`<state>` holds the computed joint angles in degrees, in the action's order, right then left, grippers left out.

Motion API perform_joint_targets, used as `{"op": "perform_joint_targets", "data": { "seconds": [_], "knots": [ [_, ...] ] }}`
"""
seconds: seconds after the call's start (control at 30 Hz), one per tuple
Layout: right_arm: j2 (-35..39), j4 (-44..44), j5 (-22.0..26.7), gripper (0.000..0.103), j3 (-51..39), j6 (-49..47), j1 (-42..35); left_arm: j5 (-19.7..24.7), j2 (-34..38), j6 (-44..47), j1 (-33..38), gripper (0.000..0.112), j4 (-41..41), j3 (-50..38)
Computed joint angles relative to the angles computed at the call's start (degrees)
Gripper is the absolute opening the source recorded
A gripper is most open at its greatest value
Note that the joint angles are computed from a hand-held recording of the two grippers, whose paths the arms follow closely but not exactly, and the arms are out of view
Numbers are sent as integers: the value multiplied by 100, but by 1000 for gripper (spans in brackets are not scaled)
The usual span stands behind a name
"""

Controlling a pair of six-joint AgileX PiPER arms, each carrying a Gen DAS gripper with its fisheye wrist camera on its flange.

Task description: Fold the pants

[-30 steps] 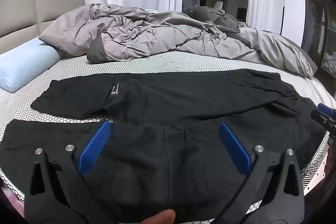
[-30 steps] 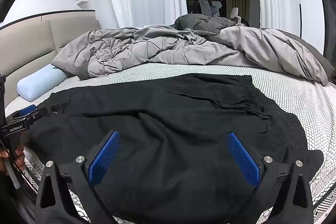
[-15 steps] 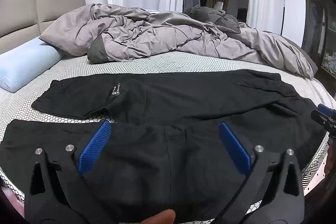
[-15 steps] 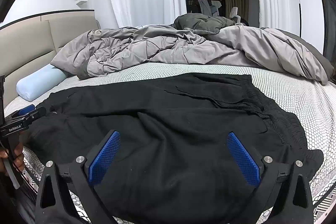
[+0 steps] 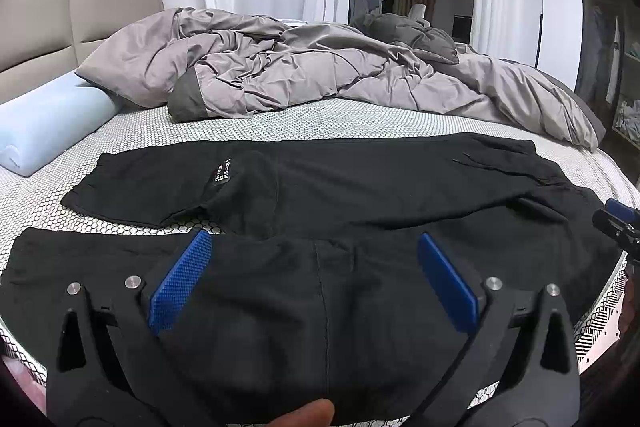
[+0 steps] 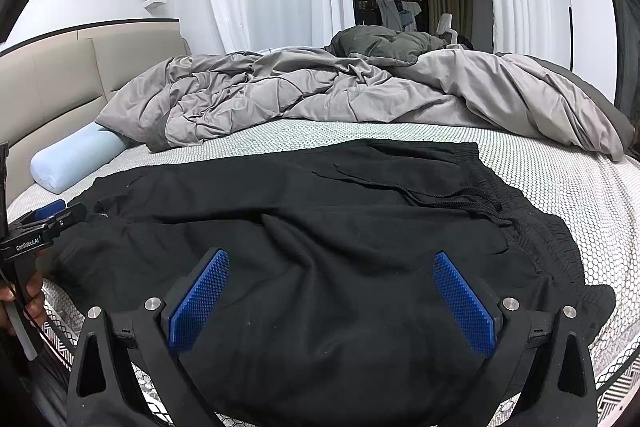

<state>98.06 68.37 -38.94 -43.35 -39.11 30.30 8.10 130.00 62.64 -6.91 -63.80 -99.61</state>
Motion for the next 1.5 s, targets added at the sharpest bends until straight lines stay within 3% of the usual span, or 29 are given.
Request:
{"op": "perform_joint_targets", "data": {
  "seconds": [0.2, 0.5, 0.57, 0.7, 0.83, 0.9, 1.0, 1.17, 1.23, 1.3, 1.37, 1.43, 1.5],
  "knots": [
    [7, 2, -14, 103, -2, -9, 10, 36, -18, 369, 83, 102, -425, 14],
    [-31, 32, -18, 103, 50, 28, -64, 3, -158, 1959, 342, 102, -2135, 210],
    [-44, 89, -33, 103, 46, 13, -62, -126, -203, 1665, 401, 102, -1885, 267],
    [-225, -118, -79, 103, 220, 291, -100, -191, -478, -545, 706, 102, -1, 650],
    [-433, -414, -113, 103, 443, 697, -123, 460, -734, -2413, 1485, 102, 1253, 873],
    [-496, -461, -138, 103, 505, 774, -112, 801, -838, -2514, 1919, 102, 1146, 1013],
    [-510, -411, -182, 103, 511, 740, -73, 1110, -1011, -1750, 2568, 102, 251, 1450],
    [-554, -415, -256, 103, 552, 753, -14, 2126, -790, -1506, 3374, 86, -30, 1439],
    [-564, -436, -267, 103, 561, 772, 5, 2486, -529, -1471, 3499, 84, 19, 1163],
    [-568, -469, -261, 103, 564, 787, -1, 2868, -149, -2024, 3492, 79, 510, 585],
    [-561, -459, -277, 103, 567, 769, 7, 3168, 186, -2685, 3467, 65, 903, 58],
    [-545, -369, -306, 103, 554, 693, 23, 3291, 456, -2969, 3461, 64, 971, -312],
    [-555, -318, -328, 103, 575, 669, 24, 3331, 676, -3145, 3476, 55, 983, -590]
  ]
}}
